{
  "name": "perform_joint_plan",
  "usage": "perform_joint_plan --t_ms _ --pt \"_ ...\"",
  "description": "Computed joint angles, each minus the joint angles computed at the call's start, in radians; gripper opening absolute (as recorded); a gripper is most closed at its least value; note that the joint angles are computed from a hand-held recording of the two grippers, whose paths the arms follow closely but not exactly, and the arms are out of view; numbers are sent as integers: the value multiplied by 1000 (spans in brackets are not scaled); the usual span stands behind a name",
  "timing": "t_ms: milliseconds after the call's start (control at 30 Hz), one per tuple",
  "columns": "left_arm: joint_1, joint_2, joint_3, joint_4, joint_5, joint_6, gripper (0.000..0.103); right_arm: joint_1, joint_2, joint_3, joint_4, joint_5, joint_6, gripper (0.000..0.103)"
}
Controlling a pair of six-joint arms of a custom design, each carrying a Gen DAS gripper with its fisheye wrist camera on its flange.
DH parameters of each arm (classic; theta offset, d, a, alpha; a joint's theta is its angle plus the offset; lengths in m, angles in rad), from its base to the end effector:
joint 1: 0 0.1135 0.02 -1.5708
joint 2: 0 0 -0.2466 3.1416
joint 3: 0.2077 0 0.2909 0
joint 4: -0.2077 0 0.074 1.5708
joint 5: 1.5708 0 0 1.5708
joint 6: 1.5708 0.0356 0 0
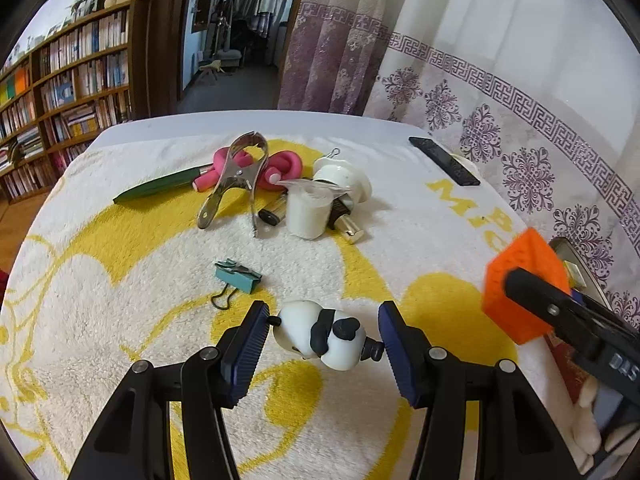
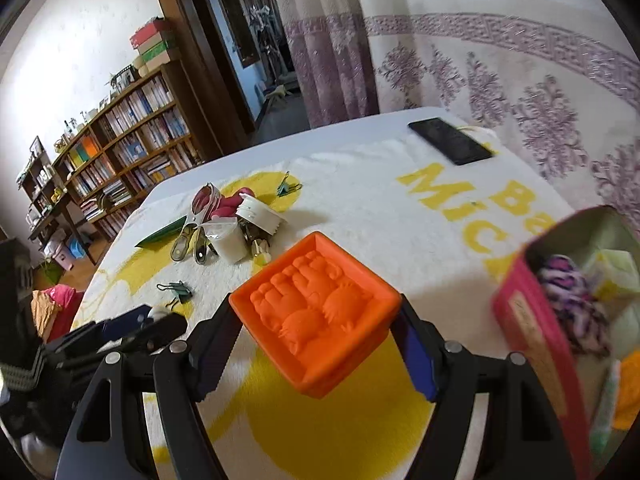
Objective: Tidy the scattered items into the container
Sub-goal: 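Carry the panda and orange cube over the pink tin and open both grippers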
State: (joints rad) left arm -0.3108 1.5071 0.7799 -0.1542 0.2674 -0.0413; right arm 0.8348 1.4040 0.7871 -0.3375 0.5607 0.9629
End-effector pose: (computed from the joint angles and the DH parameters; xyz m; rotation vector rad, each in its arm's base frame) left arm 0.3072 -0.1086 0.1316 0.4494 2.4282 -0.4817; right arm 0.2196 0.2142 0.1560 0.3622 2.3112 0.1628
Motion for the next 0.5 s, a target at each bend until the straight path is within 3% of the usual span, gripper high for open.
perform_joint_plan --t_ms 500 --pt "-107 -80 -23 -41 -36 -21 58 199 -331 -159 -355 223 325 77"
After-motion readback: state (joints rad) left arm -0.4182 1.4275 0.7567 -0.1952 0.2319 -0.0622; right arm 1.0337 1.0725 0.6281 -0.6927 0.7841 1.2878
